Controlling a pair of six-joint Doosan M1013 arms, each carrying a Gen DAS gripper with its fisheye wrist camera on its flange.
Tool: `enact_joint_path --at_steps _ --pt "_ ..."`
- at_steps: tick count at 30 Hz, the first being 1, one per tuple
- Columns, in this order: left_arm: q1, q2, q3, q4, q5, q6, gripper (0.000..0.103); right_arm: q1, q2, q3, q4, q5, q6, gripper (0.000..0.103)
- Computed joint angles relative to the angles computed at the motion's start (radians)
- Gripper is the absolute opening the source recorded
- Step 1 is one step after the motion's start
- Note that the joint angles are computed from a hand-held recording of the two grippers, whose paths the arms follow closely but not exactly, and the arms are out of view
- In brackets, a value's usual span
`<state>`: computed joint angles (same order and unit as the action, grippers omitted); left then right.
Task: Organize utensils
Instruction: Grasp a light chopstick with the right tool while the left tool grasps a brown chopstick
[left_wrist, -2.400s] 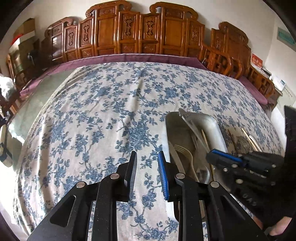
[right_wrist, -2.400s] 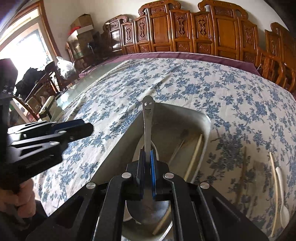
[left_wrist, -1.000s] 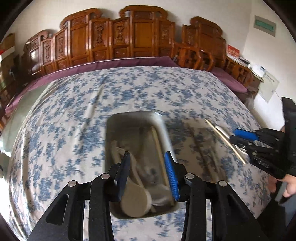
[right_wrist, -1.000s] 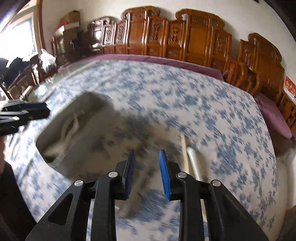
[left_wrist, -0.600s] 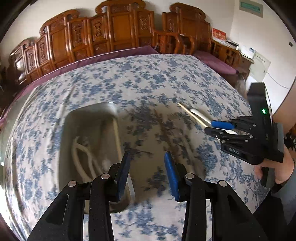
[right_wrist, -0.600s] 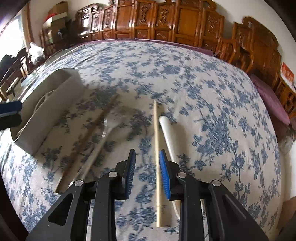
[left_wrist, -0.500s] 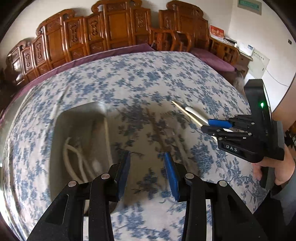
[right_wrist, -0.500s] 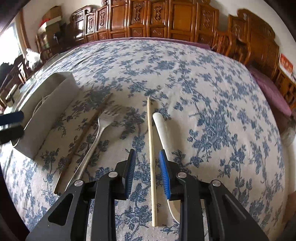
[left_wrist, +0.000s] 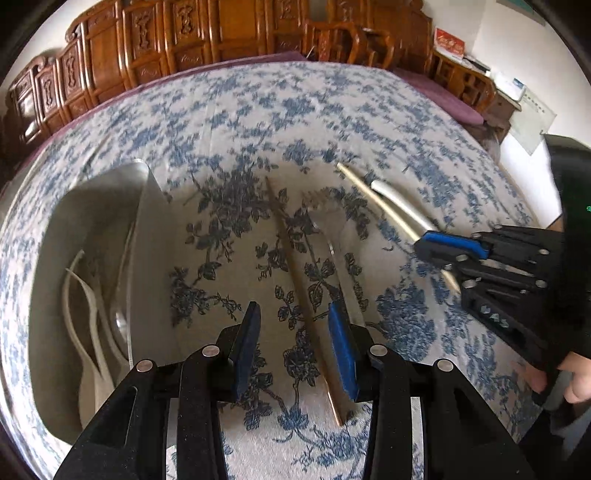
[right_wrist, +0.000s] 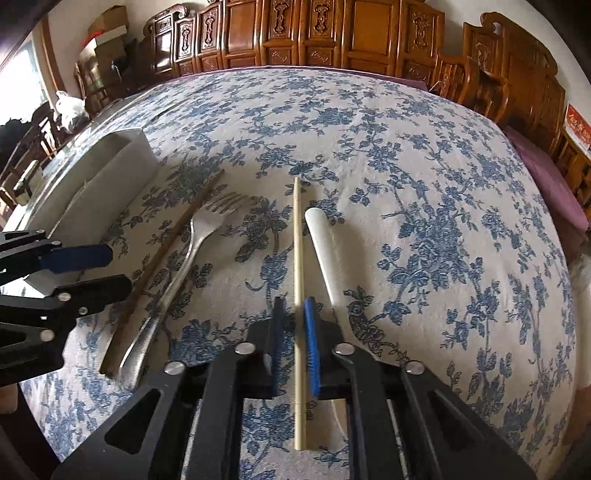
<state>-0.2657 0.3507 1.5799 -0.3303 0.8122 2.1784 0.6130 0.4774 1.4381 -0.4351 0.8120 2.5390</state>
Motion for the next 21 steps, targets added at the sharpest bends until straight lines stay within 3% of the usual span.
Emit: enact_joint_path --at_steps 4,9,14,16,17,21 --pt "-0.008 0.011 -0.007 0.015 0.006 -0.011 0.035 0.001 0.003 -0.006 -0.004 0.015 0.011 0.006" --pt "-0.025 0.02 -0.013 0.054 0.003 -0.022 0.021 0.002 0.006 -0.011 -0.005 0.024 0.001 0.006" --pt "-0.029 0.019 -0.009 0.071 -0.018 -0.032 0.018 0.007 -0.007 -0.002 -0.029 -0.004 0.029 0.006" --pt "-0.029 0.018 -0.006 0.069 -0.024 -0.025 0.012 0.009 -0.009 -0.002 -0.041 -0.01 0.044 0.006" --pt "-0.027 0.019 -0.006 0.061 -0.021 -0.018 0.007 0.009 -0.009 -0.001 -0.044 -0.012 0.047 0.006" --pt "-0.018 0.022 -0.015 0.04 0.009 0.0 0.004 0.012 -0.007 -0.006 -0.051 -0.014 0.048 0.006"
